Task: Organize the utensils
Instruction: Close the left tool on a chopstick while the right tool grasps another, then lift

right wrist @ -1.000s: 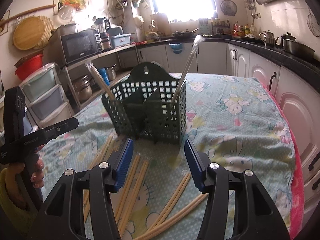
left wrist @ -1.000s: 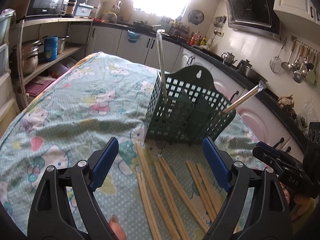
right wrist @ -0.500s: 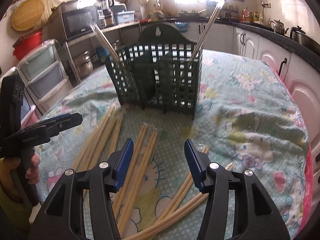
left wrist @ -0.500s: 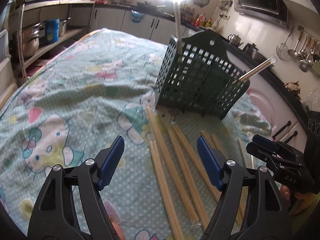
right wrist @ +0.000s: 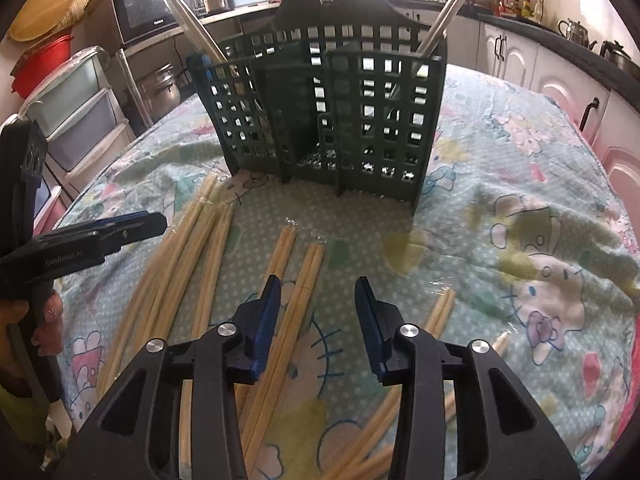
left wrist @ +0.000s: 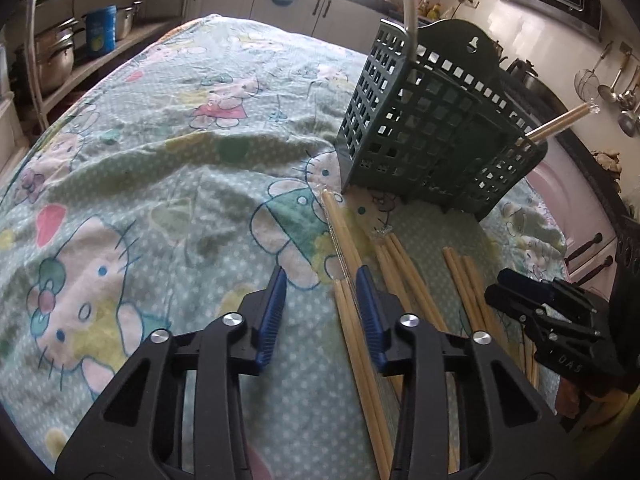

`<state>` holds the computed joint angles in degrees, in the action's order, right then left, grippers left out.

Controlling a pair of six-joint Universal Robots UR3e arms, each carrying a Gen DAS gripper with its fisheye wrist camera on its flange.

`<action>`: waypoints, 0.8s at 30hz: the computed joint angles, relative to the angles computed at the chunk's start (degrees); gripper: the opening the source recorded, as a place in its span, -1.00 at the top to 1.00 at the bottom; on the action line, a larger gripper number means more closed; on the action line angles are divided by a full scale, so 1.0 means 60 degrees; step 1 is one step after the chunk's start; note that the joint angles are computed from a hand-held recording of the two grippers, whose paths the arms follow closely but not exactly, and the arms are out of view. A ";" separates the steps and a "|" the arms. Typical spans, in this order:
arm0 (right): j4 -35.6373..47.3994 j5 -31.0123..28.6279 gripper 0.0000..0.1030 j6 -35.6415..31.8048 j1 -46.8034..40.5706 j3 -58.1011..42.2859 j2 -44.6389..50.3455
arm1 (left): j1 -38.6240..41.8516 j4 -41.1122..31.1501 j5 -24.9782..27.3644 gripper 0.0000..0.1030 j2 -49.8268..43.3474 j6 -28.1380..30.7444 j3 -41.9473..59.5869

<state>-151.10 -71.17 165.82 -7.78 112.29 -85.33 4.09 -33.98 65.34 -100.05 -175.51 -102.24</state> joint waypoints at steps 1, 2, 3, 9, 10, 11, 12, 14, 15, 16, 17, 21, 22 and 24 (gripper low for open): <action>-0.0002 -0.0032 0.34 0.0011 0.0034 -0.0077 0.0106 | -0.0035 -0.0196 -0.0019 0.47 -0.0136 0.0047 0.0235; 0.0010 -0.0100 0.36 0.0034 0.0091 -0.0180 0.0235 | -0.0052 -0.0449 -0.0043 0.47 -0.0324 0.0112 0.0547; 0.0020 -0.0181 0.38 0.0056 0.0149 -0.0280 0.0353 | -0.0069 -0.0585 -0.0044 0.47 -0.0465 0.0102 0.0766; -0.0009 -0.0522 0.45 0.0070 0.0377 -0.0788 0.0880 | -0.0241 -0.1009 0.0035 0.58 -0.1299 -0.0111 0.1879; 0.0000 -0.0566 0.46 0.0083 0.0409 -0.0892 0.0972 | -0.0271 -0.1069 0.0053 0.58 -0.1427 -0.0166 0.2053; 0.0010 -0.0597 0.47 0.0093 0.0426 -0.0974 0.1046 | -0.0306 -0.1097 0.0099 0.60 -0.1568 -0.0235 0.2235; 0.0038 -0.0622 0.47 0.0102 0.0439 -0.1083 0.1140 | -0.0337 -0.1131 0.0135 0.60 -0.1664 -0.0264 0.2371; 0.0095 -0.0655 0.49 0.0163 0.0481 -0.1324 0.1337 | -0.0374 -0.1219 0.0191 0.60 -0.1823 -0.0295 0.2623; 0.0127 -0.0693 0.49 0.0201 0.0510 -0.1458 0.1445 | -0.0396 -0.1258 0.0222 0.60 -0.1903 -0.0307 0.2738; 0.0141 -0.0714 0.51 0.0216 0.0527 -0.1547 0.1521 | -0.0425 -0.1275 0.0257 0.60 -0.1990 -0.0322 0.2851; 0.0143 -0.0754 0.52 0.0220 0.0562 -0.1636 0.1597 | -0.0470 -0.1253 0.0312 0.60 -0.2097 -0.0347 0.2963; 0.0058 -0.0772 0.59 0.0285 0.0565 -0.1800 0.1787 | -0.0564 -0.1202 0.0476 0.61 -0.2348 -0.0401 0.3234; 0.0054 -0.0819 0.61 0.0375 0.0639 -0.1947 0.1911 | -0.0584 -0.1238 0.0533 0.61 -0.2410 -0.0399 0.3341; 0.0033 -0.0848 0.64 0.0452 0.0658 -0.2060 0.2012 | -0.0665 -0.1237 0.0708 0.61 -0.2578 -0.0435 0.3558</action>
